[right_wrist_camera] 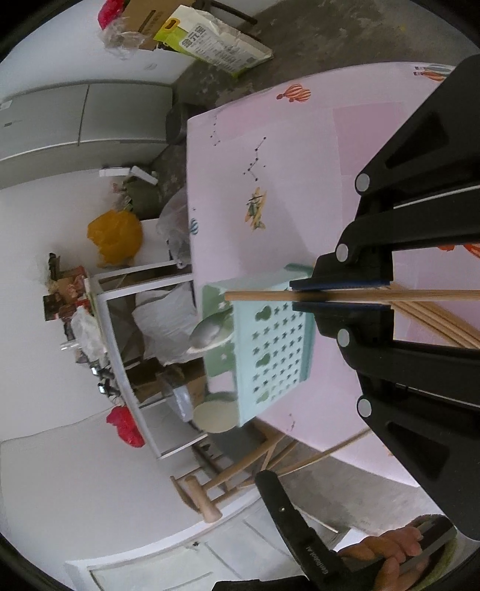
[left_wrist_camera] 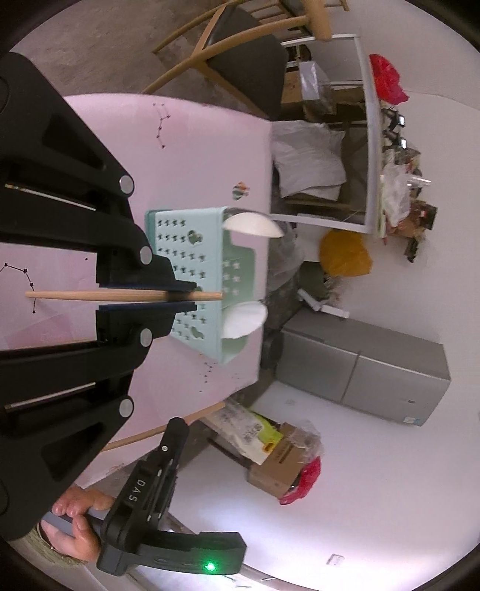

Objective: Organize utensils
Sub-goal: 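Drop the chopstick into the caddy with the left tool while the right tool holds its chopstick above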

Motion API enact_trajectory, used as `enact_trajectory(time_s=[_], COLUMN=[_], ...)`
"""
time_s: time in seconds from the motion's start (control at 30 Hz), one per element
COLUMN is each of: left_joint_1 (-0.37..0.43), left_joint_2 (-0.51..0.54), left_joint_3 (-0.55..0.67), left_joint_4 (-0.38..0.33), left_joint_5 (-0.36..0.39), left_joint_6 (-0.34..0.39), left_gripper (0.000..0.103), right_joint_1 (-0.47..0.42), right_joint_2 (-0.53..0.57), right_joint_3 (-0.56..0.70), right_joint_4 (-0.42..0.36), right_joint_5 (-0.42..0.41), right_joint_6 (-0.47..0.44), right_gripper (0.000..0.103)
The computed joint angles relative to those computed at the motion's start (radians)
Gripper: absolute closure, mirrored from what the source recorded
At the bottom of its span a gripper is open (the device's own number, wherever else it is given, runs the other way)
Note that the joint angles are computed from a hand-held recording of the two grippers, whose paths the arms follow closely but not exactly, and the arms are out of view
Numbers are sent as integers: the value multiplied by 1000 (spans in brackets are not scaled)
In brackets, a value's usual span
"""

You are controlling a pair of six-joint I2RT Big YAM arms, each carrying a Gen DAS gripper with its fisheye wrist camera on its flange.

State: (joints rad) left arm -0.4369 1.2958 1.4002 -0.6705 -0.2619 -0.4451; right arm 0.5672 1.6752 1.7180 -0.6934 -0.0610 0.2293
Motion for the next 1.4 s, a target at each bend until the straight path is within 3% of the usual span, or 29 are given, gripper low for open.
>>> enact_trajectory(time_s=[0.33, 0.7, 0.93, 1.3, 1.4], left_joint_1=[11, 58, 105, 140, 137], left_joint_2=[-72, -113, -67, 104, 151], left_joint_3=[9, 62, 113, 203, 201], left_joint_4=[37, 127, 233, 300, 334], left_joint_5=[-92, -160, -115, -11, -18], left_joint_6=[17, 70, 106, 82, 89], left_gripper=[99, 99, 99, 99, 99], right_joint_1=[-5, -12, -27, -44, -45], right_joint_2=[-37, -50, -30, 41, 48], right_joint_3=[2, 15, 28, 91, 99], right_joint_4=[55, 114, 150, 138, 128], right_joint_5=[-42, -110, -133, -157, -153], right_joint_6=[2, 24, 41, 69, 70], right_gripper=[97, 97, 97, 97, 97])
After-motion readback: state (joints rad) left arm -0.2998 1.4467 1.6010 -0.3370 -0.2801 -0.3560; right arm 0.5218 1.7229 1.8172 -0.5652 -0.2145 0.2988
